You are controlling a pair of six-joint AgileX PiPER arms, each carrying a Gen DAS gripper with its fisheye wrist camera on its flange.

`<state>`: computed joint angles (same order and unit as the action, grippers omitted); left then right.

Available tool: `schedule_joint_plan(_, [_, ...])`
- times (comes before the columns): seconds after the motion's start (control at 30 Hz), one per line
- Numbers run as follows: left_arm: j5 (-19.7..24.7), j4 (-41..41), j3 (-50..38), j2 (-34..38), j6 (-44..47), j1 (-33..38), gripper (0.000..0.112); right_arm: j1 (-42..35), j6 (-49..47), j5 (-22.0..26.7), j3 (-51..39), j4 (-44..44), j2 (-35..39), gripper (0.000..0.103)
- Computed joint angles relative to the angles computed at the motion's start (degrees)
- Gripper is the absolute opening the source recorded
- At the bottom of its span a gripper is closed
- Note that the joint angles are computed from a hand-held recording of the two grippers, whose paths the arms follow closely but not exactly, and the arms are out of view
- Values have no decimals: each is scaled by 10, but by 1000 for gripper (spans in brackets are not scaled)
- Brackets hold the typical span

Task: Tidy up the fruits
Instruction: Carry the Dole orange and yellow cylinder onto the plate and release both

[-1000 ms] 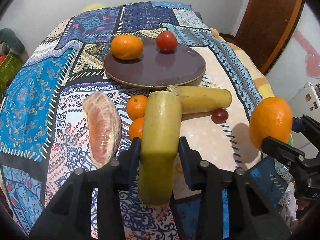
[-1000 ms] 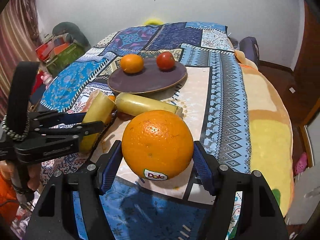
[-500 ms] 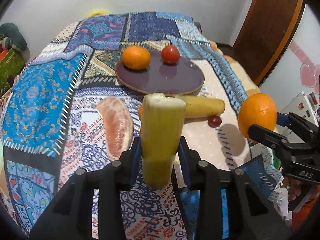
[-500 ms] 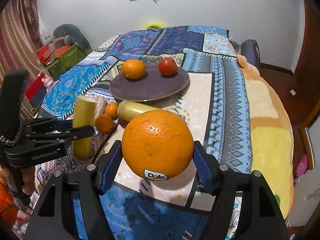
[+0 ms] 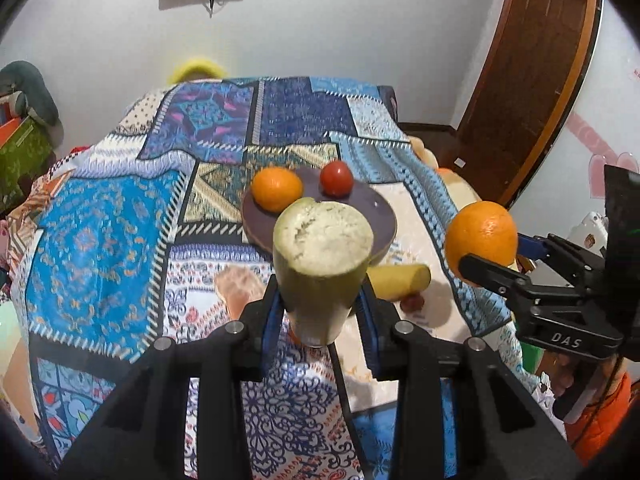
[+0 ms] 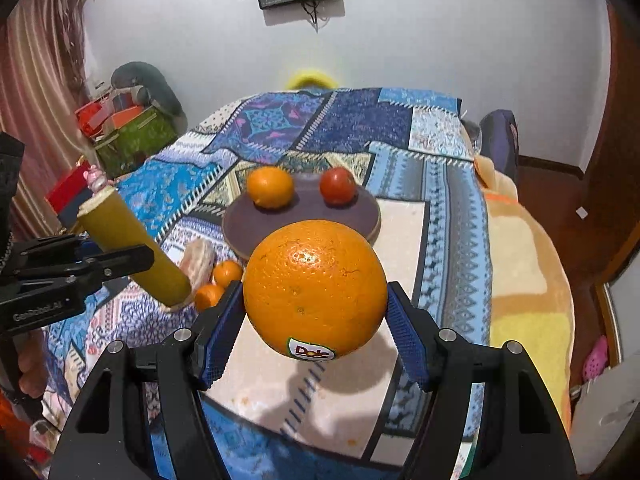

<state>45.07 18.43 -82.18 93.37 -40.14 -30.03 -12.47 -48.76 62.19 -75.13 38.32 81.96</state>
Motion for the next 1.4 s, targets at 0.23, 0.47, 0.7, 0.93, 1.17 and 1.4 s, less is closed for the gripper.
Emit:
schedule_joint_plan(0.23, [-3, -18, -51, 39, 34, 19, 35, 19, 19, -22, -33, 3, 33, 66])
schedule_joint_plan(0.47, [-2, -56, -118, 105, 83, 43, 35, 45, 36, -45, -76, -6, 82, 66])
schedule_joint_plan(0.7, [20, -115, -217, 190, 151, 67, 35, 65, 50, -66, -116, -23, 134, 66])
schedule_joint_plan(0.93, [63, -156, -329, 279, 192, 90, 35, 74, 65, -73, -152, -40, 183, 66])
schedule_joint_plan(1.17, [114, -156, -439, 355, 212, 101, 35, 87, 73, -70, -194, -56, 233, 66])
schedule_joint_plan(1.4, [153, -166, -539, 411, 230, 115, 35, 100, 86, -48, -256, -78, 284, 66])
